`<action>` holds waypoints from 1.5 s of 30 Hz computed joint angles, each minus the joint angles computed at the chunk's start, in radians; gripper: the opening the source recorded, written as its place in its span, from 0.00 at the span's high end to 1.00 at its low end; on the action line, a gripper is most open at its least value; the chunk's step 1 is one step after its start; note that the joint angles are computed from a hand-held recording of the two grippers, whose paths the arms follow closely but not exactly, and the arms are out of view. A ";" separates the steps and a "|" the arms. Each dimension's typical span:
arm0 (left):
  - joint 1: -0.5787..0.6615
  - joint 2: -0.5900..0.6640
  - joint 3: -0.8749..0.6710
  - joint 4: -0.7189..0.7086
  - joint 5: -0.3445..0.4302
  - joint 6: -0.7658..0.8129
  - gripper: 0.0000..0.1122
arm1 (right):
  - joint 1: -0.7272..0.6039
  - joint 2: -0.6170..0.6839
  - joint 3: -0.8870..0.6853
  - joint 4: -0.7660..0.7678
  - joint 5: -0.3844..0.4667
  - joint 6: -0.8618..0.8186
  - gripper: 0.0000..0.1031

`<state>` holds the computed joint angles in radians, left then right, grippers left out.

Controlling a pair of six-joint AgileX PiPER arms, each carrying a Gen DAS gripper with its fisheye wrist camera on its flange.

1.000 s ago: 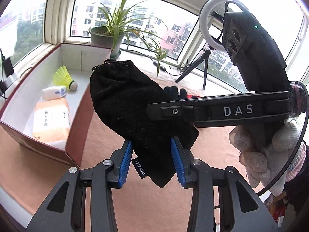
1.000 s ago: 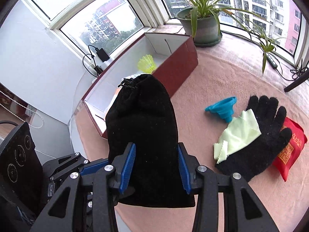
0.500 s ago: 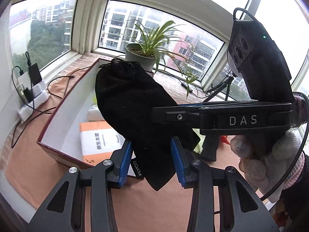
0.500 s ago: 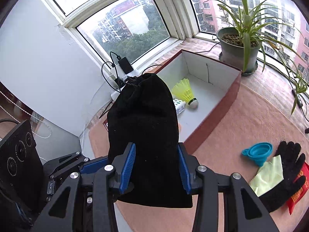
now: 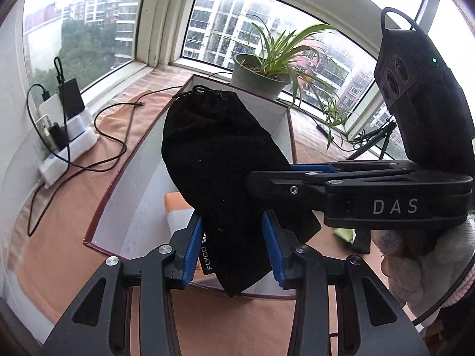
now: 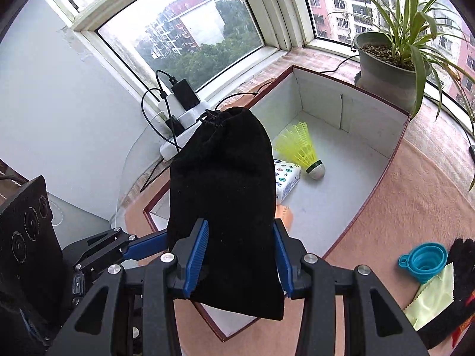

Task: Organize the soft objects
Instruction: 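Lift the black pouch with the left gripper and carry it toward the box, then lower the black pouch into the box and open the left gripper, then move the left gripper to the red printed snack bag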

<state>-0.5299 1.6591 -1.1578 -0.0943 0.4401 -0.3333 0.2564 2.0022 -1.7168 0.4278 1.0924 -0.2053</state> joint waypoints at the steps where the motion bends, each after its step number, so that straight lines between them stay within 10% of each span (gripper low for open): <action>1: 0.000 0.010 -0.009 0.030 0.006 -0.022 0.65 | 0.006 0.008 -0.011 -0.021 -0.002 0.018 0.62; 26: -0.050 -0.033 0.026 0.163 0.001 -0.216 0.54 | -0.133 -0.195 0.274 0.019 -0.158 -0.045 0.47; 45: -0.252 0.012 -0.055 0.300 0.018 -0.432 0.54 | -0.550 -0.538 0.605 0.032 -0.122 -0.308 0.47</action>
<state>-0.7816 1.6712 -1.2125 0.2060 0.4580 -0.7653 -0.2936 1.4645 -1.1117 0.4601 0.9702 -0.5136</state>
